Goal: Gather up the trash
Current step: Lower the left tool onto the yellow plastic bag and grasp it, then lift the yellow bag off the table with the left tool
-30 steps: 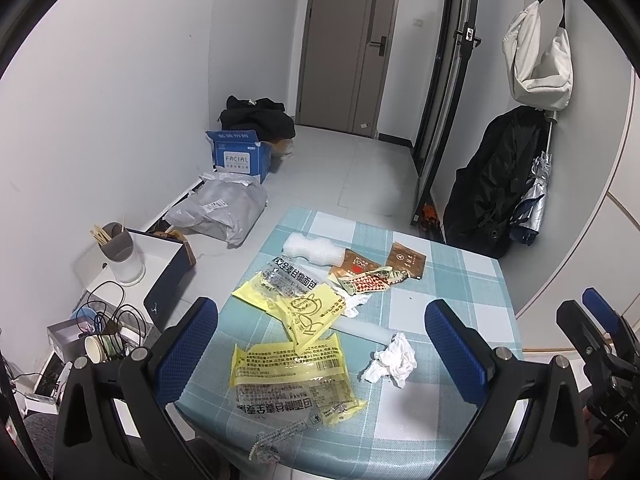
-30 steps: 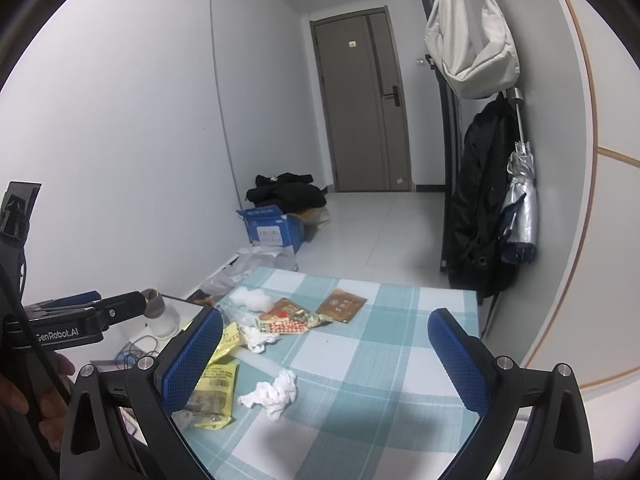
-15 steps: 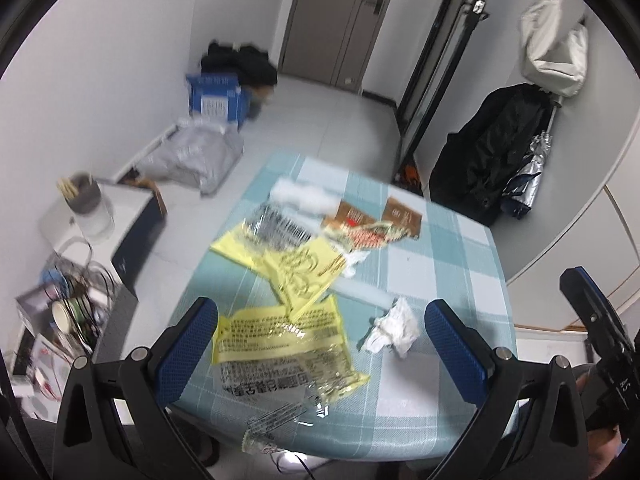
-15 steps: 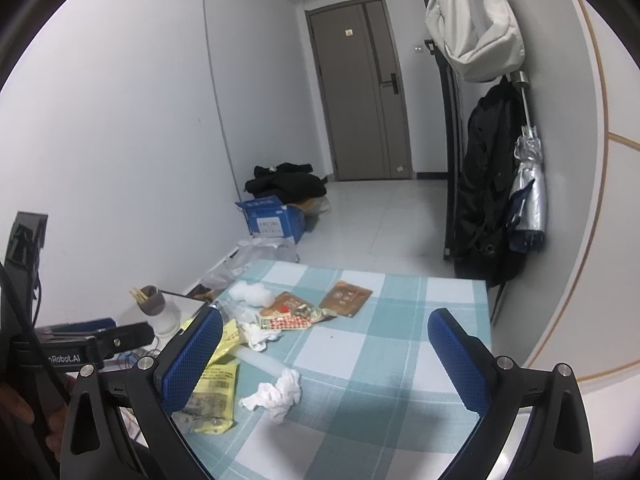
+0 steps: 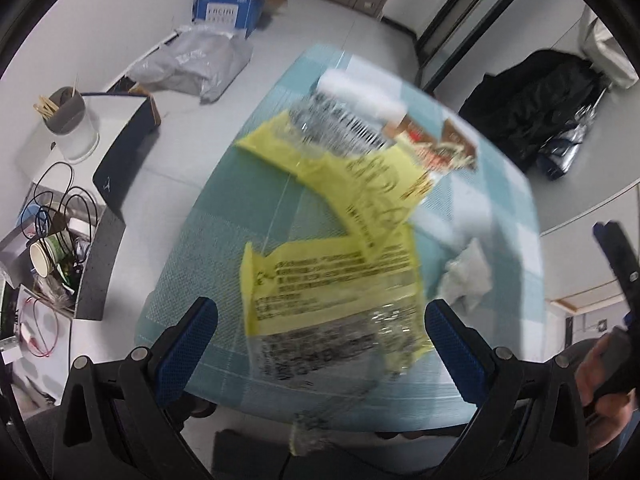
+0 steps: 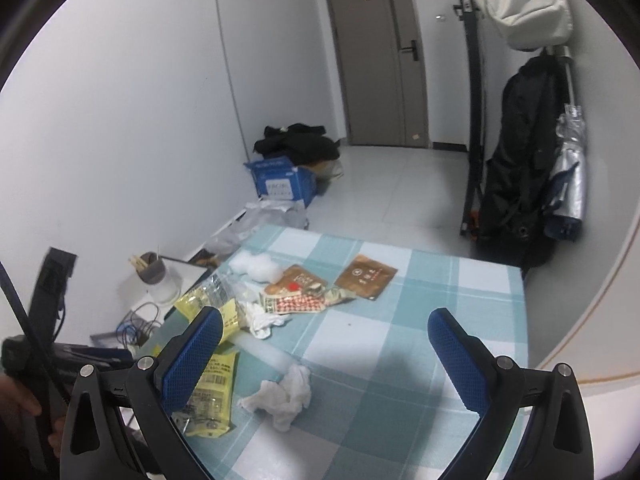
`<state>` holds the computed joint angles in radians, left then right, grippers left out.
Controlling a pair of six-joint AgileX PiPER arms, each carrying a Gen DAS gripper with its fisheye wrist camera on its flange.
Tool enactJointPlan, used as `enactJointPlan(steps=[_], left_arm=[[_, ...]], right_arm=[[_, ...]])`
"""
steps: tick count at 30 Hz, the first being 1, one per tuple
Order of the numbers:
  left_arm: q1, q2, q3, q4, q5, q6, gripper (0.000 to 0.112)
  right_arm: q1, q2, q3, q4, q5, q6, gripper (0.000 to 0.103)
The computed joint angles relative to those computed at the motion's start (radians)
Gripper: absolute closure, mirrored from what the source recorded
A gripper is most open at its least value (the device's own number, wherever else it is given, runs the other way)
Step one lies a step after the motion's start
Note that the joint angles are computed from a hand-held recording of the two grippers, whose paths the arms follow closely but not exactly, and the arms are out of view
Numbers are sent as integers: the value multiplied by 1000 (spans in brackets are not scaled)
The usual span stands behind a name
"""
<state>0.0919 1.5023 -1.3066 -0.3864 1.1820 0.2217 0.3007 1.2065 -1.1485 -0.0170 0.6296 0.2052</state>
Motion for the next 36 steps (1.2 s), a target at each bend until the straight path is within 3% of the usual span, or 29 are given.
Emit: enactJointPlan(steps=[4, 8, 9, 16, 18, 20, 24, 36], left_arm=[[-49, 4, -7, 73, -4, -20, 11], [-107, 0, -10, 151, -20, -12, 20], [-125, 1, -8, 171, -22, -13, 28], [-199, -37, 34, 288, -86, -41, 51], [-211, -47, 36, 307, -94, -50, 69], [-204, -42, 39, 293, -104, -31, 73], [-226, -52, 44, 299, -122, -35, 93], [-184, -82, 35, 132, -100, 5, 99]], right_arm=[[-1, 44, -20, 33, 12, -37, 0], [-9, 71, -34, 64, 30, -75, 0], [-13, 75, -38, 76, 36, -87, 0], [-55, 85, -47, 168, 67, -149, 0], [-63, 85, -47, 189, 72, -164, 0], [-69, 81, -45, 196, 76, -170, 0], [-67, 65, -36, 178, 75, -162, 0], [-73, -2, 5, 139, 77, -131, 0]])
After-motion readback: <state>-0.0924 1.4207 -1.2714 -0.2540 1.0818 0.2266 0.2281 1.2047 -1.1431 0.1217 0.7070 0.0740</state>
